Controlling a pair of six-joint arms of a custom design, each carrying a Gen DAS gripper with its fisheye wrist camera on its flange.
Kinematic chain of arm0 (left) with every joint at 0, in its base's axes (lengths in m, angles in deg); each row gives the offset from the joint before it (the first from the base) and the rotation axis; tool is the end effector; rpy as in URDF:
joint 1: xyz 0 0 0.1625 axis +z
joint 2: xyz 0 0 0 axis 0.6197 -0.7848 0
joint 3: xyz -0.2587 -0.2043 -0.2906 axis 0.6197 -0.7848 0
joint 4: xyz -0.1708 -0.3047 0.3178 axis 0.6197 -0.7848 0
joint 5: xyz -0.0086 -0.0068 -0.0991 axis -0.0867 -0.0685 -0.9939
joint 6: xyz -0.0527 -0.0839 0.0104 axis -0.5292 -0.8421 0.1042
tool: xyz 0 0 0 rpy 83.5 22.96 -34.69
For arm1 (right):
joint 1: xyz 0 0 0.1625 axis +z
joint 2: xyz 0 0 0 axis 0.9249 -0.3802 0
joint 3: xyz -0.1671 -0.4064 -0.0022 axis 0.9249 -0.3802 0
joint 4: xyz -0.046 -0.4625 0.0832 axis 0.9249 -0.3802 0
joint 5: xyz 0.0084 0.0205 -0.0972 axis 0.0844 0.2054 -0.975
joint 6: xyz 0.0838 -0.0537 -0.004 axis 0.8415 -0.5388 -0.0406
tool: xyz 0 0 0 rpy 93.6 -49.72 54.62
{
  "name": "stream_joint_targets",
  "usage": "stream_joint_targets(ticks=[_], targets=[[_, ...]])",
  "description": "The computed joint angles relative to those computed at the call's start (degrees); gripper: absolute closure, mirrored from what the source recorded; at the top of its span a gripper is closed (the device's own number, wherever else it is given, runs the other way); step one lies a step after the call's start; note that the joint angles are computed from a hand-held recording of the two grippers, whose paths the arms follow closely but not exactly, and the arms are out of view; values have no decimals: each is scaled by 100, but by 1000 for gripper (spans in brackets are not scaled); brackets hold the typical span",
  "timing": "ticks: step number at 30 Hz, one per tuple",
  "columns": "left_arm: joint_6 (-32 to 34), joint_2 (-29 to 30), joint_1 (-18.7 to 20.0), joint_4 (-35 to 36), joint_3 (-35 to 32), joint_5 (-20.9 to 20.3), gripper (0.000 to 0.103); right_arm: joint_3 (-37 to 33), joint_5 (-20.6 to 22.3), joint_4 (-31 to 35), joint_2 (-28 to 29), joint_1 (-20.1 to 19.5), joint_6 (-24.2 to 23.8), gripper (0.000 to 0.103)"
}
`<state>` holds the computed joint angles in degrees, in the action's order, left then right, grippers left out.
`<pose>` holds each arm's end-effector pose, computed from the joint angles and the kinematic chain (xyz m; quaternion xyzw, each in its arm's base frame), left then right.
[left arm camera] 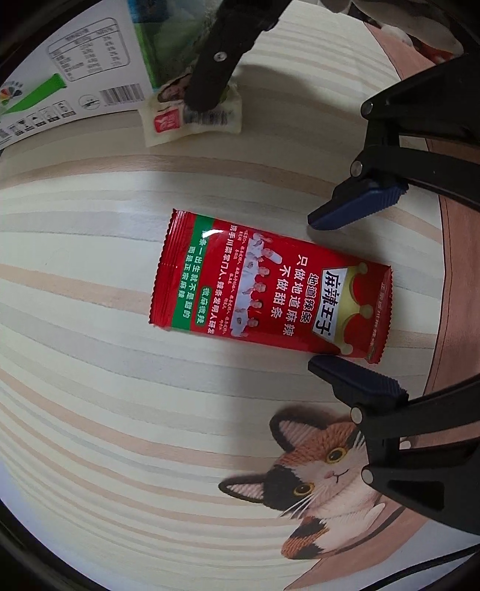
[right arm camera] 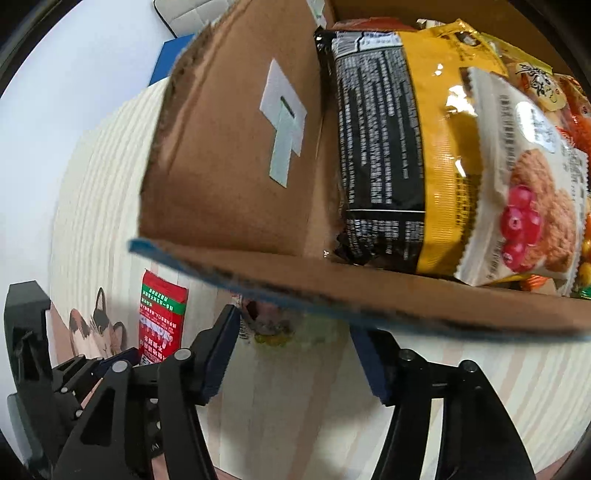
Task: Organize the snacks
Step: 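Grasp the red packet with left tool while right tool grasps small white pack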
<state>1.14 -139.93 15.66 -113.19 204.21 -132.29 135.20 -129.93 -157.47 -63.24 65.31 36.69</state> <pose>-0.0854 -0.4240 0.3151 0.2026 0.9060 0.1467 0.3415 0.3930 -0.2982 0.0437 -0.2178 -0.9319 0.1373 0.2555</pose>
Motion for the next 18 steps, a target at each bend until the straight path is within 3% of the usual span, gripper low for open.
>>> stream_joint_targets(ticks=[4,6,7,9,13,18], targets=[[-93,30,-90,-59,48,17,34,-170,-81,178,190,34,72,37],[-222,28,-134,-62,41,-3,36,-189,-94,38,251,54,16,48],[-223,20,-91,-58,16,-8,39,-199,-79,-34,272,67,-28,58],[-225,13,-25,-66,-64,48,49,-380,-131,250,385,127,-43,60],[-390,-36,44,-37,-100,-51,51,-333,-57,131,403,183,34,61],[-519,-227,193,84,-96,-131,52,-4,155,87,35,274,229,62]])
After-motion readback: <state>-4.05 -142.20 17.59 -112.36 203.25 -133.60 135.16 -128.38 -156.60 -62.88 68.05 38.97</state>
